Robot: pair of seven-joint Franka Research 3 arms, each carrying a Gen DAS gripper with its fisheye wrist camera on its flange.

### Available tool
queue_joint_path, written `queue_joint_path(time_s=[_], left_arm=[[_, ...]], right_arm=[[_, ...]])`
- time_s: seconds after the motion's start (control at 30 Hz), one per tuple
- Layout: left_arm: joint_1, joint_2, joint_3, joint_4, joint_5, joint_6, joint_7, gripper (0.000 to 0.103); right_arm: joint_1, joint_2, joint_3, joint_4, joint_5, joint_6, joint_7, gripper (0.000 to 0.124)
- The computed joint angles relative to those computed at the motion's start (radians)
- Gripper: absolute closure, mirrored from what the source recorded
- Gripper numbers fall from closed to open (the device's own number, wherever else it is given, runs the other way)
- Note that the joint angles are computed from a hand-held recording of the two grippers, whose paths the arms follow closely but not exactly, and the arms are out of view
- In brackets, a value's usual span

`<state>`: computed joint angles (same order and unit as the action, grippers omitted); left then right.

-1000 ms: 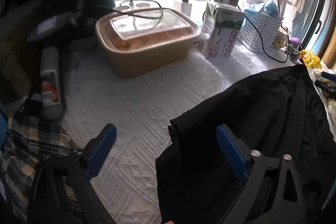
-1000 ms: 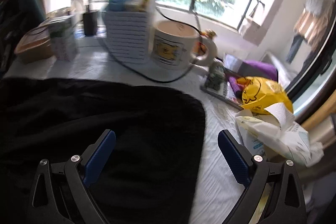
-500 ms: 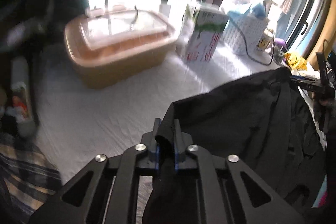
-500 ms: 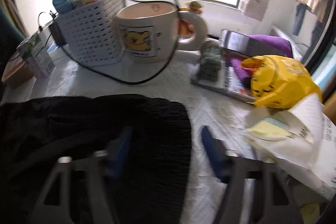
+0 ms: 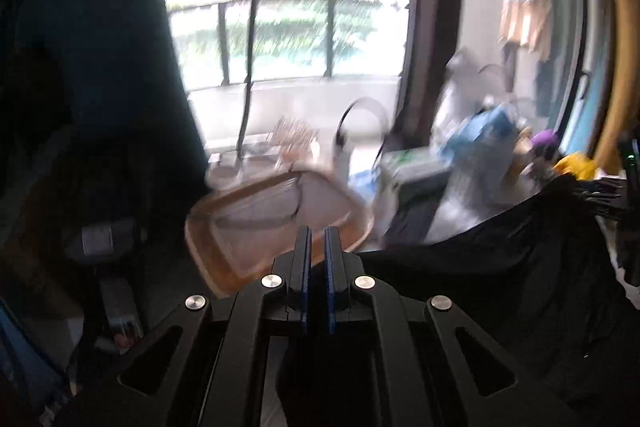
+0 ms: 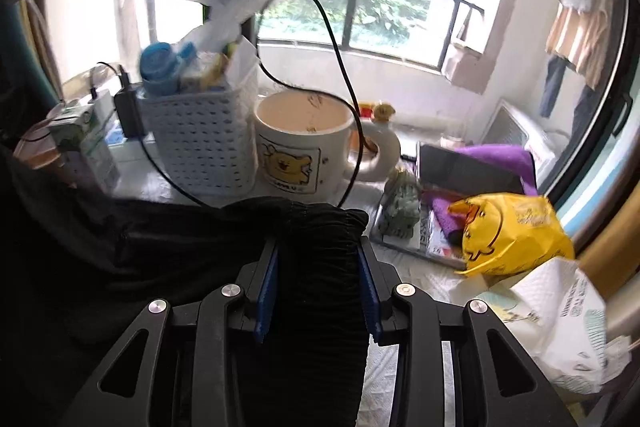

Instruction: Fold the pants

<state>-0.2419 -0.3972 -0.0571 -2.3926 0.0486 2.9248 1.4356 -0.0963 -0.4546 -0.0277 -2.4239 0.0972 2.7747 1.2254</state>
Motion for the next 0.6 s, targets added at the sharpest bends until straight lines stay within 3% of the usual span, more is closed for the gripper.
queue_joint_path(time_s=[0.1,0.2,0.23,0.33,0.47,0.6], left_arm=[[0.021,-0.010,-0.018,-0.015,0.016,-0.093,-0.012,0.098],[-0.001,-0.040,-0.002,-0.055,-0.015,-0.119,0.004,0.096],[-0.015,-0.053,0.009,-0.071,-0.030,-0.128,0.022,0.091],[-0.019,-0.086,0.013,-0.112,-0.054,-0.139,0.023,0.044],[-0.025,-0.142,0.023,-0.157,-0.089,-0.166,-0.002,0.043],[-0.112,-0.276,0.081,-0.233,-0.158,-0.222,0.067,0.043]], right_arm=[[-0.034,0.027,0.022,0.001,-0.035,-0.038,0.047,0.086],[-0.024,0.016,0.003,-0.009,-0.038,-0.067,0.038,0.079],[-0.020,0.008,-0.004,-0.012,-0.037,-0.067,0.030,0.075],[-0.025,-0.016,-0.003,-0.014,-0.044,-0.069,0.025,0.070],[-0.010,-0.076,-0.017,-0.031,-0.022,-0.074,0.001,0.052],[0.007,-0.161,-0.026,-0.070,0.006,-0.108,-0.036,0.048]])
